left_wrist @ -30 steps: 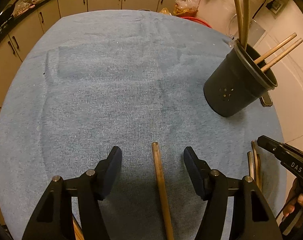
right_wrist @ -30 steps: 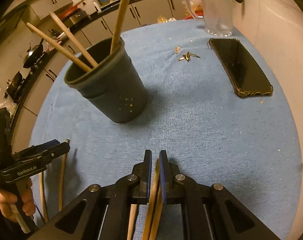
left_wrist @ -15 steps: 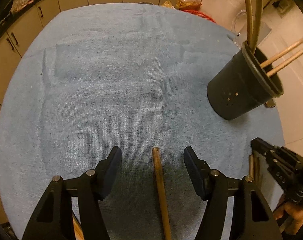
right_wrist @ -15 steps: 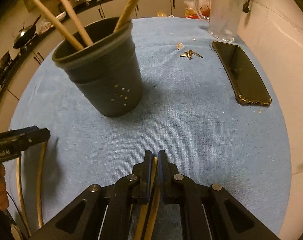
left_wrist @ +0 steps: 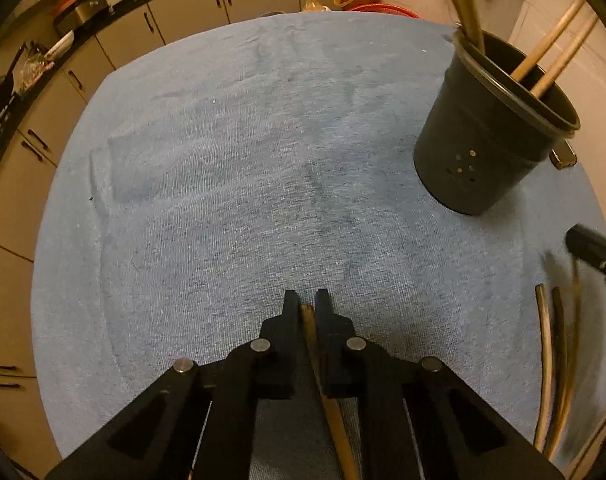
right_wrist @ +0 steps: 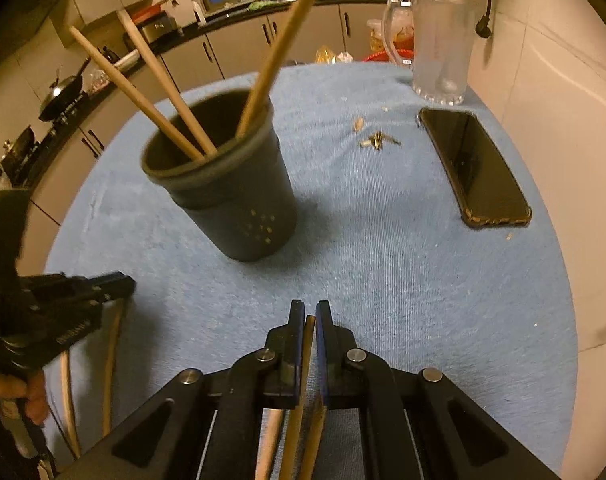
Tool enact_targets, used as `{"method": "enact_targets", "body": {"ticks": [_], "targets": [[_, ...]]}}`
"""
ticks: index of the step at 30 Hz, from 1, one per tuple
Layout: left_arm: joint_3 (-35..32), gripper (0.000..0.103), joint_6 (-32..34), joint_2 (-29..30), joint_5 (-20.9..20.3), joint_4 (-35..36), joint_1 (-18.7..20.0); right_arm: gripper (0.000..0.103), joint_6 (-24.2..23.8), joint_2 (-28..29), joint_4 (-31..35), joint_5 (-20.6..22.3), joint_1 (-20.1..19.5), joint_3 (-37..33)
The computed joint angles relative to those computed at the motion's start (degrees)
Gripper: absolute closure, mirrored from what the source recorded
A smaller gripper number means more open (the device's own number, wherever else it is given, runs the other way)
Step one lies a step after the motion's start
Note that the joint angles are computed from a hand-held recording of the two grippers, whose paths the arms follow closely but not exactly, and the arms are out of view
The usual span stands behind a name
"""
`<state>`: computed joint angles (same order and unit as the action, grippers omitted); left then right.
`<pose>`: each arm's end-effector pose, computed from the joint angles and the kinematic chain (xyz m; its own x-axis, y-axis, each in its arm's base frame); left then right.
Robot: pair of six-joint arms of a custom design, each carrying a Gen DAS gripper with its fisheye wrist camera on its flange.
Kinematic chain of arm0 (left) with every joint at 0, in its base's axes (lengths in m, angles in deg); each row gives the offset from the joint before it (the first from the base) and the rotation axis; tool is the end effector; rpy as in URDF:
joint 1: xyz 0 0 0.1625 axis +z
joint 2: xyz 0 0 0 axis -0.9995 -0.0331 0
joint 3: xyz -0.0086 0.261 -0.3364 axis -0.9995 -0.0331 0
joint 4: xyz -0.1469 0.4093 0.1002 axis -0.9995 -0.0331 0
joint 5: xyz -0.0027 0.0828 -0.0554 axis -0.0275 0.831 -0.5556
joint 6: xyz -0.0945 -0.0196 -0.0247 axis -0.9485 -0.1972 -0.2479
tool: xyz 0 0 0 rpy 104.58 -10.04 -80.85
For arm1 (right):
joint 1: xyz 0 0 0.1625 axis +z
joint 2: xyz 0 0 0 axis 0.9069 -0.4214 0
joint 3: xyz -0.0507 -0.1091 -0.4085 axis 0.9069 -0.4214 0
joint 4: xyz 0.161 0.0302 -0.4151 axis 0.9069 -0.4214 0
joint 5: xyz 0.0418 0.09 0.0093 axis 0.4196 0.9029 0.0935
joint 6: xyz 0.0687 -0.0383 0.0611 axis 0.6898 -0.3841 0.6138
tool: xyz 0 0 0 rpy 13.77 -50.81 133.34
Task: Organize utensils
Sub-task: 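Close the left tool on its chopstick while the right tool lifts its chopstick, then carry both held chopsticks above the black holder and lower them into it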
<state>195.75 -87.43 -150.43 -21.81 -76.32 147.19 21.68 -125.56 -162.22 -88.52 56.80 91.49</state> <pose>-0.0238 -0.4494 0.2924 -0.6771 0.0084 -0.7358 0.2793 0.9281 -0.2463 0.3421 -0.4102 0.0411 -0.7751 -0.2708 0.5709 -0.4670 0.8541 -0.2288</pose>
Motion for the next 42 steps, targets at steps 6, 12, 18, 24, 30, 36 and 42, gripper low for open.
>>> {"method": "enact_targets", "body": {"ticks": [6, 12, 18, 24, 30, 36, 42], "targets": [[2.84, 0.096, 0.4, -5.35, -4.66, -4.41, -1.1, 0.097, -1.43, -2.5, -2.41, 1.0, 2.14, 0.78], [4.18, 0.096, -0.29, -13.93, -5.16, -5.27, -7.38, 0.097, -3.66, -5.12, -4.39, 2.15, 4.86, 1.14], [4.23, 0.096, -4.42, -21.27, -2.69, -1.38, -16.21, 0.097, -5.34, -7.62, -6.14, 2.03, 8.39, 1.51], [4.67, 0.096, -4.27, -25.41, -0.6, -2.27, -21.39, 0.097, -6.98, -9.17, -7.26, 1.45, 11.76, 0.93], [2.65, 0.096, -3.85, -25.77, 1.44, -2.39, -25.1, 0.097, -9.12, -9.83, -8.34, 0.17, 14.05, -0.74], [-0.6, 0.096, -0.76, -21.88, 2.85, -6.63, -25.93, 0.097, -11.28, -9.16, -7.49, -1.62, 15.56, -5.29], [-4.36, 0.096, 2.57, -17.11, 3.41, -12.82, -25.34, 0.097, -12.86, -7.61, -5.47, -1.97, 16.76, -11.3]]}}
